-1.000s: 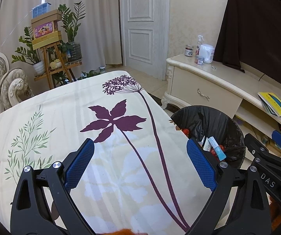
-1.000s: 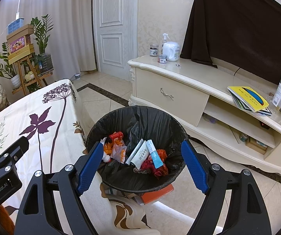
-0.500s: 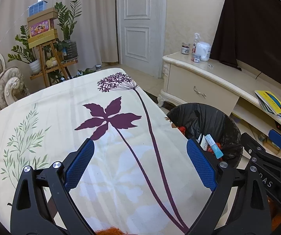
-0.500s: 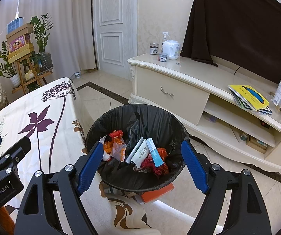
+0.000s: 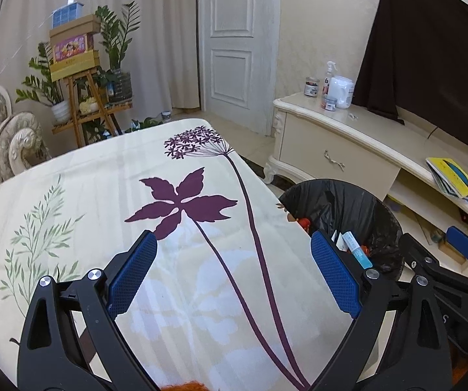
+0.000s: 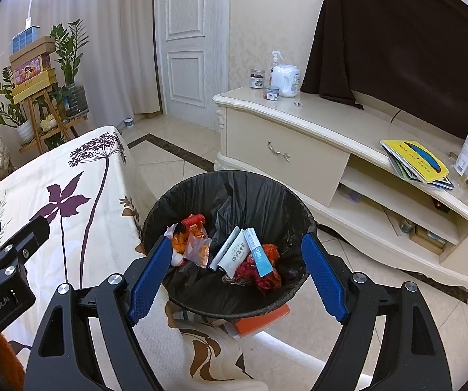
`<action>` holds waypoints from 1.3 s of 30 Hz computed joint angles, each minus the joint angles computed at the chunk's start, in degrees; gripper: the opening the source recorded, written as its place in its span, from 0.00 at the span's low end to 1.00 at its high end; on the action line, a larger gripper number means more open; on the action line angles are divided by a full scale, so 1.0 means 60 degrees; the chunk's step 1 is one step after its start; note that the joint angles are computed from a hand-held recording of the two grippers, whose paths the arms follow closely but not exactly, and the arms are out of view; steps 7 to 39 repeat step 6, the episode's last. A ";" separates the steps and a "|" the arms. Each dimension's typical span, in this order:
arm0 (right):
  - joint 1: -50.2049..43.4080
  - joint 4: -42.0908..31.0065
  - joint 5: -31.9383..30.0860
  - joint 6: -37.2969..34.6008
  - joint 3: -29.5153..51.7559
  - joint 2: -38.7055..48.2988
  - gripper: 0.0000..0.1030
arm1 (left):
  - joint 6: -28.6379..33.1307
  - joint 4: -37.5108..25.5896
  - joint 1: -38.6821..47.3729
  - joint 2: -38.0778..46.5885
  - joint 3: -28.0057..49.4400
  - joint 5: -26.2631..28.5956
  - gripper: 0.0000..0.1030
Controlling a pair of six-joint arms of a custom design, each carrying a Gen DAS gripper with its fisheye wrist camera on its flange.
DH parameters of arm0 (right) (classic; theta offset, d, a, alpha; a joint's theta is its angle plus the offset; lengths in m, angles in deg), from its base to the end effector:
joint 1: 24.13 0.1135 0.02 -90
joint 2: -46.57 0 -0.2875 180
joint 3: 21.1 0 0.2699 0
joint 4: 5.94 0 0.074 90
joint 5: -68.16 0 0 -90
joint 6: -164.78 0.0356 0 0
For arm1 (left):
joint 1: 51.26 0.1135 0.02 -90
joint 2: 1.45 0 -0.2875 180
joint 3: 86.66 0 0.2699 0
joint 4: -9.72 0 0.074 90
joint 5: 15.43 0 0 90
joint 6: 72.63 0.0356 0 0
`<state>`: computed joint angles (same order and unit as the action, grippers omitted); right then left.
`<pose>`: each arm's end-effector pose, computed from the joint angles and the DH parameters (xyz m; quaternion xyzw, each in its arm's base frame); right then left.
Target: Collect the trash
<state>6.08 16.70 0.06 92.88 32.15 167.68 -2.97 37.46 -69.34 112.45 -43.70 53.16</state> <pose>0.3054 0.1624 0.0337 -0.0238 0.9103 -0.0072 0.4131 0.2918 -0.0816 0.0479 -0.0915 0.9002 0.0326 0.4246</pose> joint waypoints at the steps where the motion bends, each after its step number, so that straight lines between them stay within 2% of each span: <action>1: 0.0002 -0.0053 0.0000 -0.0009 0.0026 -0.0027 0.77 | -0.0083 -0.0063 0.0072 -0.0003 0.0017 0.0105 0.90; 39: 0.0083 -0.0188 -0.0008 -0.0041 0.0109 -0.0067 0.77 | -0.0163 -0.0210 0.0320 0.0025 -0.0006 0.0208 0.90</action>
